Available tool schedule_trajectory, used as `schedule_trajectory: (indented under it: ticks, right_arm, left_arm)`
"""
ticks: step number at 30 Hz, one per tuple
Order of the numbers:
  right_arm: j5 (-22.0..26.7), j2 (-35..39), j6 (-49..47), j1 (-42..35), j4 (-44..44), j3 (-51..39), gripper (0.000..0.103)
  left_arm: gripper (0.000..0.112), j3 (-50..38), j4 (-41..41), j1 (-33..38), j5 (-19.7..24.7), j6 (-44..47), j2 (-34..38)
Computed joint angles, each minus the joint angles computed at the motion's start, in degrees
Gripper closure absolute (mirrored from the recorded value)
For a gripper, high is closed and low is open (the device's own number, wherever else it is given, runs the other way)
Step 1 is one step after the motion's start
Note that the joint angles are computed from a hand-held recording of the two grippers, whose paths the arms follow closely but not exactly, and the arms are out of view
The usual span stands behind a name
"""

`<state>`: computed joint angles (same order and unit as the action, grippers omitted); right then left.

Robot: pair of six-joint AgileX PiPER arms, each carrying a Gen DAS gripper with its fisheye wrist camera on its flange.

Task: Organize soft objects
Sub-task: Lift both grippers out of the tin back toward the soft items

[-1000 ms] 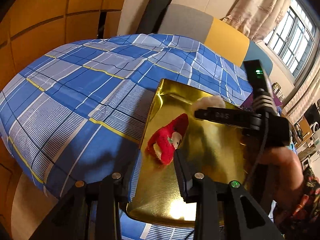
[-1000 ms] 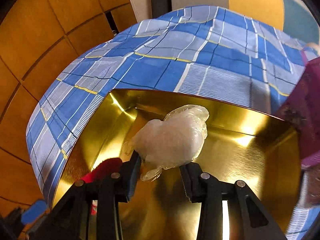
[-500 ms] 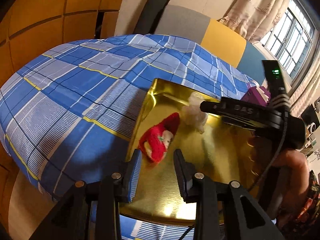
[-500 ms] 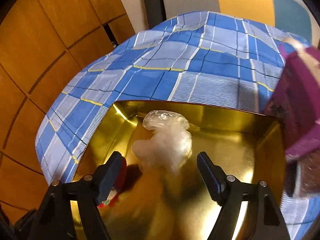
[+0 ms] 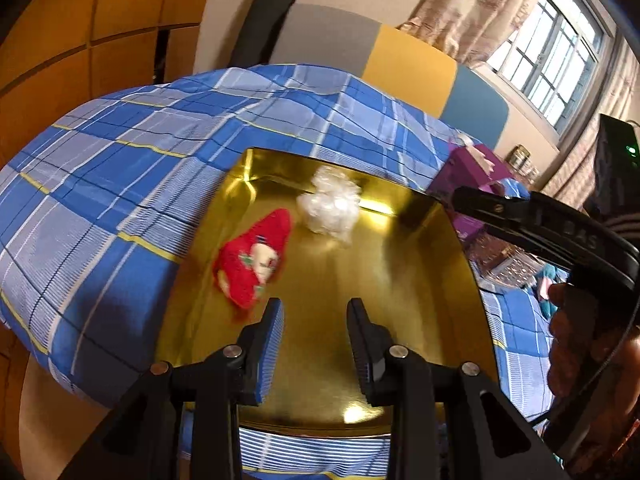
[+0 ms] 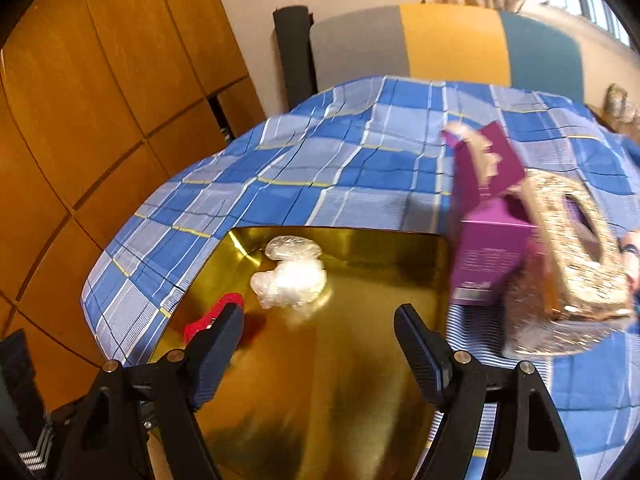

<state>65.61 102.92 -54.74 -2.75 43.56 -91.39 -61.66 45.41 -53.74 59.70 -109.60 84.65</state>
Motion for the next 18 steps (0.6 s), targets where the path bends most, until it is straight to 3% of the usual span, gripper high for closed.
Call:
schedule_trajectory:
  ticks: [10, 18]
  right_arm:
    - [-1.3, -1.1, -8.0, -13.2, 3.0, 2.7, 0.025]
    - [-1.9, 7.3, -6.6, -23.8, -0.8, -2.5, 0.025]
  left_arm:
    - [0.080, -10.7, -2.8, -0.7, -1.8, 8.6, 8.4]
    - [0.080, -22.8, -8.6, -1.1, -5.0, 20.0, 16.8]
